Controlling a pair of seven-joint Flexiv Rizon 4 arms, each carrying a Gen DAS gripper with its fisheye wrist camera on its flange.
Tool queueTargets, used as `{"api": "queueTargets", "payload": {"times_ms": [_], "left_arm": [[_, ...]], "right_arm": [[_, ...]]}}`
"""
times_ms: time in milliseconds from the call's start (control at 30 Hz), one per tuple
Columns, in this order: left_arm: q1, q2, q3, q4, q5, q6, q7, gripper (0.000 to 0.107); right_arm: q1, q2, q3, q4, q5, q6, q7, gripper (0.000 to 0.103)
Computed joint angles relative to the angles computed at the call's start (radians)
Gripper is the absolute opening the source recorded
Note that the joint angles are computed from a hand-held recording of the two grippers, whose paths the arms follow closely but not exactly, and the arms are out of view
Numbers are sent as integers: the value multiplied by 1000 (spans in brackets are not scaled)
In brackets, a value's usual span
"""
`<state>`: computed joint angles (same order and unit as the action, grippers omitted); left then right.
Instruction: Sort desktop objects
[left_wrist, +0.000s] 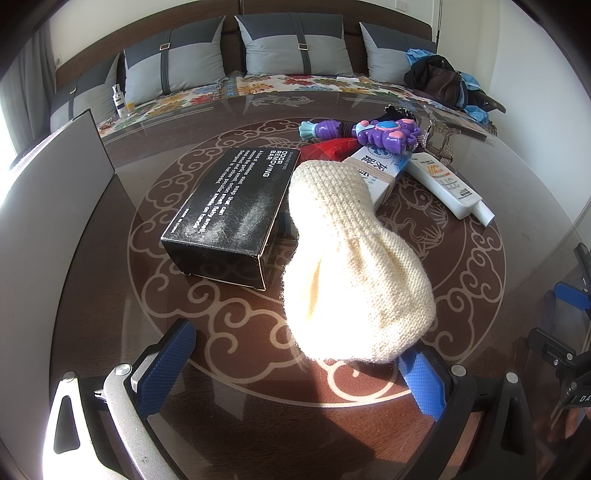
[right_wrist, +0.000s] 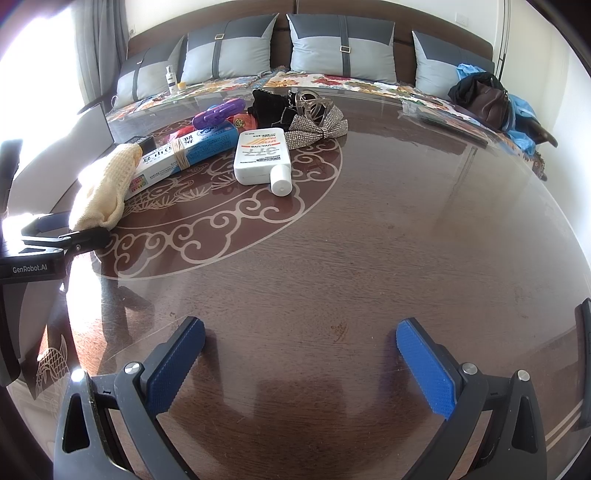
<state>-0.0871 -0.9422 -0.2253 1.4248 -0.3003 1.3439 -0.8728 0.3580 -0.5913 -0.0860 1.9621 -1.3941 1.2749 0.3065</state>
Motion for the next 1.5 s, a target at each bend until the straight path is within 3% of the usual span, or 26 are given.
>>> {"api": "queueTargets", "payload": {"times_ms": [1500], "left_arm": [[0,-1,0,-1,2,-1,-2,103]], "right_arm": [[-1,-3,-1,-4,-1,-3,7,103]]}}
